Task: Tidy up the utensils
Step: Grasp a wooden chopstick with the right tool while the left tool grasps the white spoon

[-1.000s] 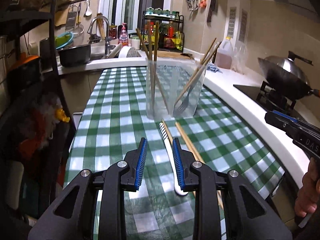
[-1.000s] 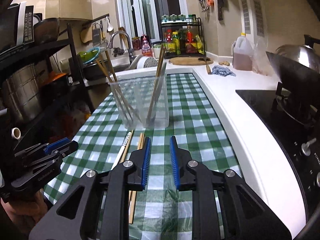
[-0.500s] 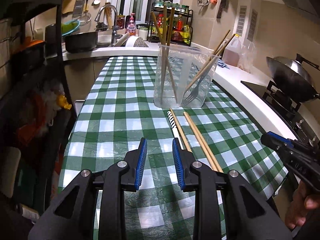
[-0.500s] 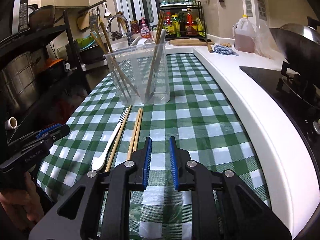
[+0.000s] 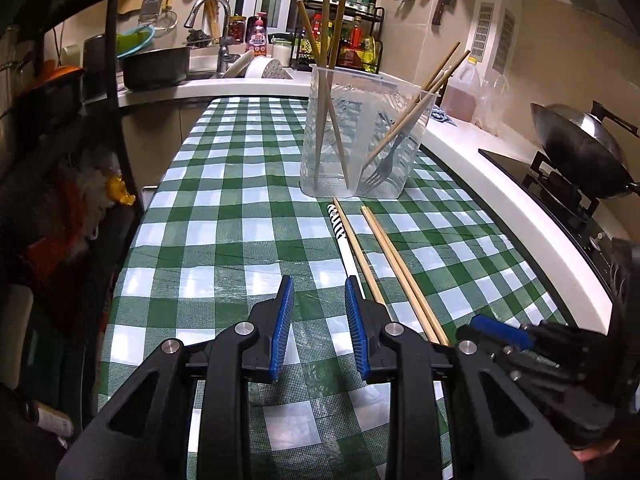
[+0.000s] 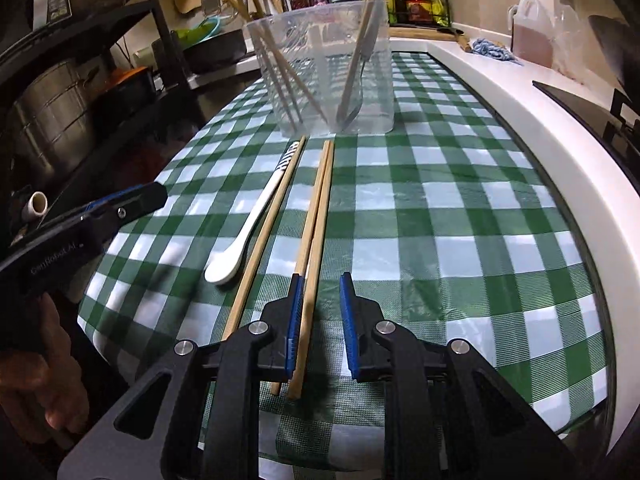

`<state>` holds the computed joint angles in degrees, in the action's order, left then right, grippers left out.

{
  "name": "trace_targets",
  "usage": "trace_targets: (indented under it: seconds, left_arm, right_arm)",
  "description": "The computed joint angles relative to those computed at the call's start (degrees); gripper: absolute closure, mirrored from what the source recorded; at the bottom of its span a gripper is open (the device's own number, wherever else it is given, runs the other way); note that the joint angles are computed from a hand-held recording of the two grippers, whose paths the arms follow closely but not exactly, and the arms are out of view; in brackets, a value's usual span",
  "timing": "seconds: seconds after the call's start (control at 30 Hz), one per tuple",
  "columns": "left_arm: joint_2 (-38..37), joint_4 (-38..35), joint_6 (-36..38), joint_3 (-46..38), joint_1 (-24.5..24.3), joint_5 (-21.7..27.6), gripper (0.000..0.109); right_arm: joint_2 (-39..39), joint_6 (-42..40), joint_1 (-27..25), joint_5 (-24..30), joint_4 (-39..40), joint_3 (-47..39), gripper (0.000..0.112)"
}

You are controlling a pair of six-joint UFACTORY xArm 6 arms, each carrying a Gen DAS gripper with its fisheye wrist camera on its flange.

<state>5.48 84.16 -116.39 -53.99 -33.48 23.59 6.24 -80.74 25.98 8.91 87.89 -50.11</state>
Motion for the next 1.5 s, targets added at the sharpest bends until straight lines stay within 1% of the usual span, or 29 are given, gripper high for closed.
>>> trace_targets:
  seconds: [0.13, 0.27, 0.33, 0.4, 0.43, 0.53, 0.67, 0.77, 0.9, 1.03, 1.27, 1.3, 1.33, 1.37, 1.43, 1.5]
  left_arm:
    - [0.34, -0.12, -0.18, -0.05, 0.43, -0.99, 0.082]
    - [1.45, -0.43, -0.28, -0.54, 0.88, -3.04, 0.082]
    - [2.61, -0.55, -0.57, -1.05, 1.38, -5.31, 0.082]
    - [3.80, -1.04, -0.45, -1.62, 1.70, -7.24, 0.082]
    - [4.56, -1.29, -0.49, -2.01, 1.78, -8.04, 0.082]
    - [6.66, -1.84, -0.82, -3.21, 1.97, -10.04, 0.082]
    - [8.48, -4.00, 0.44, -4.30, 1.62, -10.64, 0.082]
    - [9.32, -5.65, 2.12, -4.97, 1.07, -10.23, 0.082]
    - [10.53, -8.15, 4.57, -6.01, 0.19, -9.41, 0.082]
    - [11.08, -11.01, 8.10, -6.90, -1.34, -6.38, 0.082]
    - [11.07, -11.82, 8.64, -7.14, -1.87, -4.78, 0.082]
    - [11.05, -11.95, 8.63, -7.14, -1.97, -4.52, 0.083]
    - [10.90, -12.23, 8.44, -6.98, -2.06, -4.16, 0.088]
    - [10.72, -12.27, 7.84, -6.79, -2.07, -3.95, 0.090]
    - [10.05, -11.97, 6.02, -5.97, -1.79, -3.71, 0.091]
    - [9.22, -12.79, 6.04, -5.10, -1.65, -2.77, 0.094]
  right_arm:
    - [1.01, 5.46, 1.14, -1.45, -6.35, 0.95, 0.092]
    - [0.81, 3.21, 2.76, -4.70, -5.53, 1.66, 0.093]
    - [0.69, 2.61, 3.18, -5.66, -5.21, 1.97, 0.093]
    - [0.73, 2.15, 3.50, -6.90, -4.76, 2.10, 0.098]
    - [0.80, 2.22, 3.62, -7.54, -4.70, 2.11, 0.106]
    - [0.70, 4.61, 2.95, -8.45, -6.04, 2.52, 0.106]
    - [0.39, 2.87, 1.32, -9.01, -3.90, 2.79, 0.106]
    - [0.01, -0.46, -0.32, -8.28, -0.72, 2.88, 0.106]
    - [-0.36, -2.08, -1.52, -6.84, 0.61, 3.06, 0.106]
    - [-0.45, -3.44, -1.63, -6.57, 1.94, 3.03, 0.106]
    - [-0.52, -4.47, -1.71, -6.22, 3.11, 3.00, 0.106]
    - [-0.49, -4.82, -1.63, -6.35, 3.53, 2.95, 0.106]
    - [-0.46, -4.84, -1.52, -6.53, 3.59, 2.91, 0.106]
    - [-0.41, -4.73, -1.41, -6.71, 3.54, 2.87, 0.106]
    - [-0.47, -3.94, -1.53, -6.47, 2.80, 3.00, 0.106]
    - [-0.47, -2.85, -1.54, -6.28, 1.80, 3.05, 0.106]
